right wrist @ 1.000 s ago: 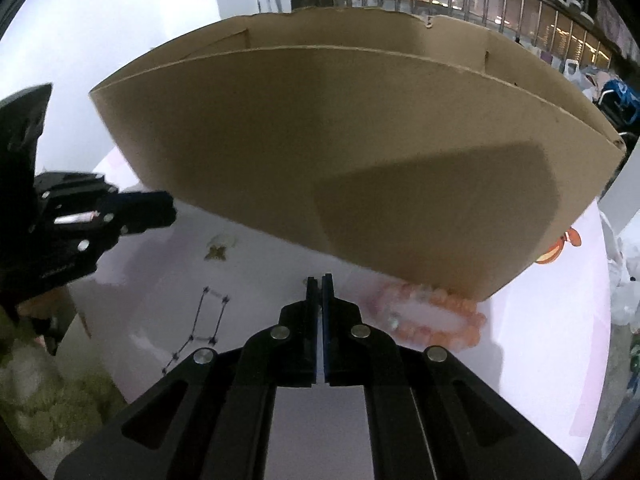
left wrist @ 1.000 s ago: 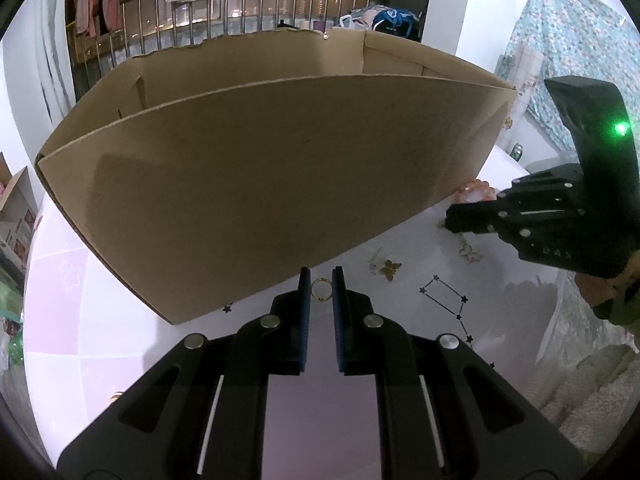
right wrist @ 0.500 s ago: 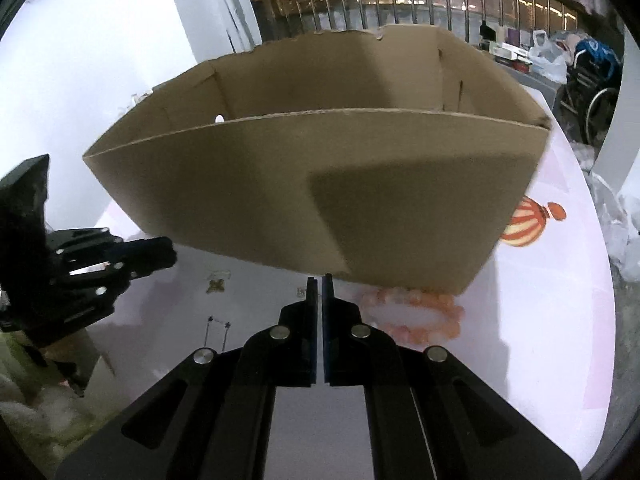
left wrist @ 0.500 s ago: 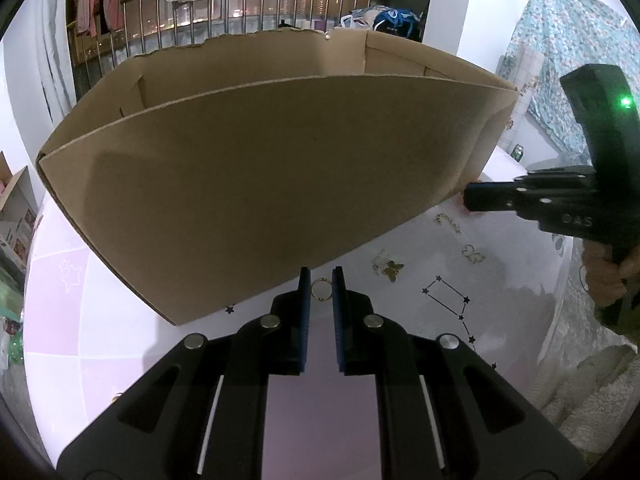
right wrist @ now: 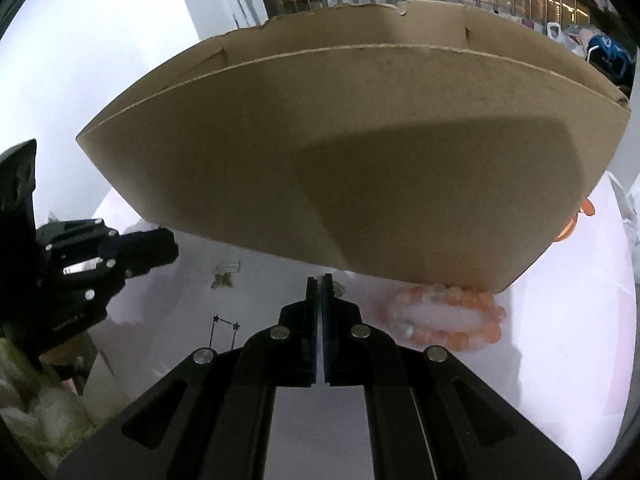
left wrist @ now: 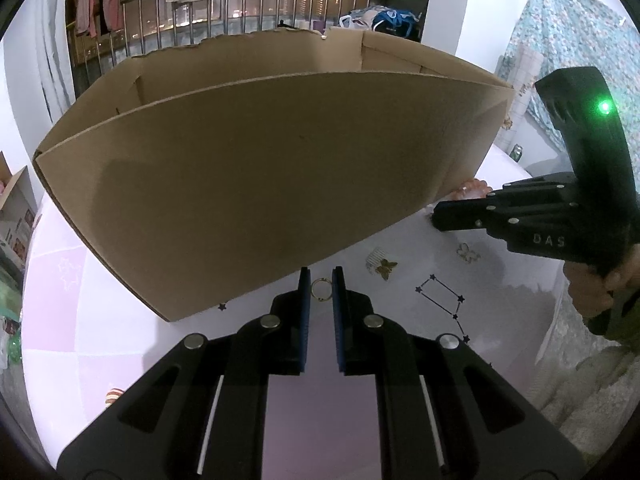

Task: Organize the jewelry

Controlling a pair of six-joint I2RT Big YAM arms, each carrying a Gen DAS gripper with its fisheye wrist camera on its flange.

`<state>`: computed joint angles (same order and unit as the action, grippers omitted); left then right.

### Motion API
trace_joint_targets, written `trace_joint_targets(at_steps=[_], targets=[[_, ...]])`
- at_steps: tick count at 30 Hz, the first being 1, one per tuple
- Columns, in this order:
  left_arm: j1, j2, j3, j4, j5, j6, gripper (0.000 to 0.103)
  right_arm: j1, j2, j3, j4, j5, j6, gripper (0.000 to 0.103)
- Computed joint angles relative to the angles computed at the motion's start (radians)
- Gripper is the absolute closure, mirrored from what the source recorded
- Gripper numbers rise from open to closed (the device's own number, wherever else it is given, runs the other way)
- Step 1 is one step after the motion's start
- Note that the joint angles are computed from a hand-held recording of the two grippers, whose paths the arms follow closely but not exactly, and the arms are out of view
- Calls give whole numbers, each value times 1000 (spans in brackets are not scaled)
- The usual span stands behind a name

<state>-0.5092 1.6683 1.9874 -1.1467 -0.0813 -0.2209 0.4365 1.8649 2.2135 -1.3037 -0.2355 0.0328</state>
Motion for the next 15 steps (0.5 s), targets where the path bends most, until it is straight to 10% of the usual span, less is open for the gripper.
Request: trace_joint_targets(at_steps=[5, 15], targets=[[4, 1, 2, -3, 5, -1, 93, 2, -58, -76, 48, 21, 30, 78], [7, 6, 8, -10, 12, -4, 93, 28, -36, -79, 100, 109, 34, 78]])
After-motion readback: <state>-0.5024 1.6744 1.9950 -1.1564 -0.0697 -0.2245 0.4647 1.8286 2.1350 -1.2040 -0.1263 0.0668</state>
